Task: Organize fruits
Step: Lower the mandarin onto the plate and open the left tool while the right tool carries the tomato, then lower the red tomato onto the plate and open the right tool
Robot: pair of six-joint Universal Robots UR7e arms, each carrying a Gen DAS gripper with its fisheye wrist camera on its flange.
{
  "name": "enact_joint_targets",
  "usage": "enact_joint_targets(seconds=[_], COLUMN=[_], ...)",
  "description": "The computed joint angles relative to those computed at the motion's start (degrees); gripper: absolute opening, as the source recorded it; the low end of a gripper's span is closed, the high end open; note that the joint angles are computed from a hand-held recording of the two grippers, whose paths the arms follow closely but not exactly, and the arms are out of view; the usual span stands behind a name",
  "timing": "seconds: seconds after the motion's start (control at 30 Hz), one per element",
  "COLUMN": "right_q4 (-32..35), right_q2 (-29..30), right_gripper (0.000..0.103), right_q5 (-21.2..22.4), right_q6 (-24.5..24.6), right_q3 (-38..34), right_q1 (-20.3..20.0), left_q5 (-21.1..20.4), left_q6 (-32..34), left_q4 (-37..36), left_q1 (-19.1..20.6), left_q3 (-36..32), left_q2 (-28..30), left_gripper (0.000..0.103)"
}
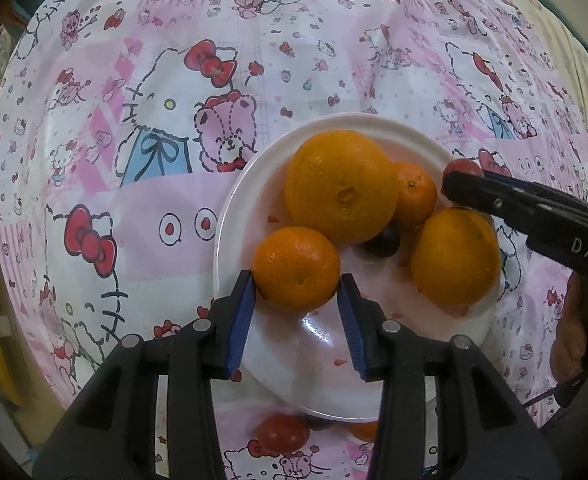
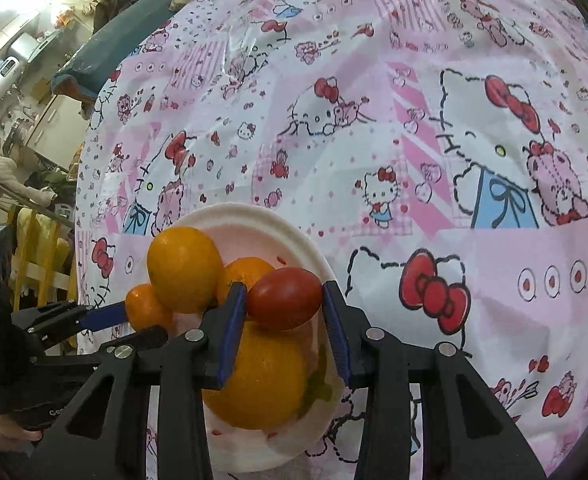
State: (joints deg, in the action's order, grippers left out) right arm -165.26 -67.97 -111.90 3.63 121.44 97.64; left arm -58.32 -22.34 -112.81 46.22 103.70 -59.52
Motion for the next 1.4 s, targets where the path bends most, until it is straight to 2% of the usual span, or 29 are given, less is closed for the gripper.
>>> enact_joint_targets(seconds=[0.33,0.43,0.5,0.57,0.67,1.0,1.4], right_q4=[0.5,0.2,0.5,0.4,-0.1,-0.9,-1.6], right_q2=[-0.4,-0.7,-0.9,-0.9,-1.2,-2.6,-6.8], right_gripper=[0.043,0.052,0.056,0.056,0.056,0.056,0.056], right_q5=[1.1,2.1,2.6,1.9,1.2,0.4,0.2], right_q6=[0.8,1.0,1.1,0.7,0.7,1.1,3.9], right_q3=[0.2,0.4,0.4,0.2,0.2,1.1,4.3], right_q1=[-0.4,-0.7,-0.6,-0.1,0.3,0.9,4.8], left_q5=[0.3,0.4,0.1,0.5,1.1,3.1,2.6], left_q6=[0.2,0.4,0.5,0.5,1.3,0.2,-3.5], left_q4=[0.0,-0.5,-0.8,-1.3,-2.5,-3.4,-3.2], left_q1=[-0.2,-0.3,-0.3,-0.4,-0.9,-0.8,-2.0], left_q3=[0.3,0.8,1.1,1.4,1.9,2.9,5.7], left_q2=[-0.1,-0.3,-0.5,-0.9,-1.4,-2.9,-8.5], left_gripper=[0.038,0.039,0.042,0.052,0.058,0.059,0.059])
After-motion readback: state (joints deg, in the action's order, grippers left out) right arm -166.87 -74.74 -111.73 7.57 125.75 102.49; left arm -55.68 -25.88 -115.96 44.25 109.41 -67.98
